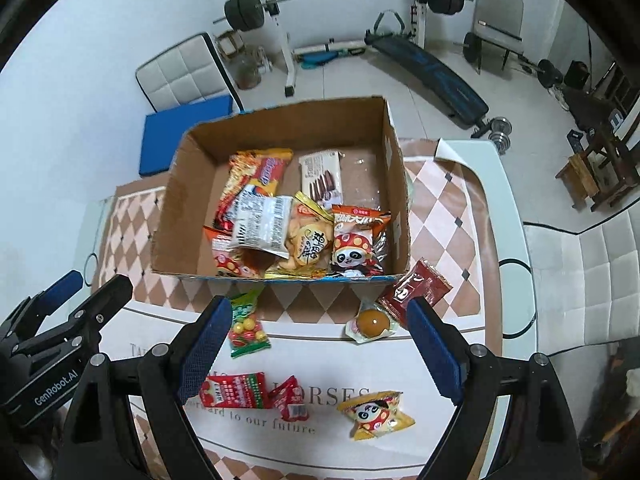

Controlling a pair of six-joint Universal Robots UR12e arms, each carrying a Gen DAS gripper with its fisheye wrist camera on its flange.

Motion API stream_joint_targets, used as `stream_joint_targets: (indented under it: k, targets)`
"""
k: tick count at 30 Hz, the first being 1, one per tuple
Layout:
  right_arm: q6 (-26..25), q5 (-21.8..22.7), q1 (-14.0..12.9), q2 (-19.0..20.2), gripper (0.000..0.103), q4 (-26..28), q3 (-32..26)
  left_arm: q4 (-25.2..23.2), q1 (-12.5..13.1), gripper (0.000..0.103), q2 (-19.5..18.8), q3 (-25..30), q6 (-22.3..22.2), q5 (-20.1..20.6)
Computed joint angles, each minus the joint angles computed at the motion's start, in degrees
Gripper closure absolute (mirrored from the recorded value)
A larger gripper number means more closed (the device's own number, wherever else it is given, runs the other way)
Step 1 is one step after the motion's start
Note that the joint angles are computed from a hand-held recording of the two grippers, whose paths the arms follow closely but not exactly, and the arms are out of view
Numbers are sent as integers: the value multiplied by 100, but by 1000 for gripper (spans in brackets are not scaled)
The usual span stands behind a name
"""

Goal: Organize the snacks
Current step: 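Move both tools back over the loose snacks on the mat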

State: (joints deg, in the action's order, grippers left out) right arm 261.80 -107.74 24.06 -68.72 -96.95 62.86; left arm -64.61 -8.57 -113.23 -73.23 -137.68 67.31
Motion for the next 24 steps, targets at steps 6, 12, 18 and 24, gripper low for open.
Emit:
stream_joint_targets:
  k: [6, 12, 18, 24]
  targets:
    - [313, -270, 209, -29, 9, 73, -122, 200, 153, 16, 228, -227, 20, -304]
    - [1027, 58, 358, -272, 8, -308, 441, 22, 288, 16, 332, -471, 145, -328]
    - [2036, 1234, 365, -584, 8, -1386, 1672, -125, 274, 16, 284, -829, 691, 361]
    - [1841, 2084, 292, -545, 8, -1645, 2180, -77, 166, 16, 119, -1071, 1567, 1114]
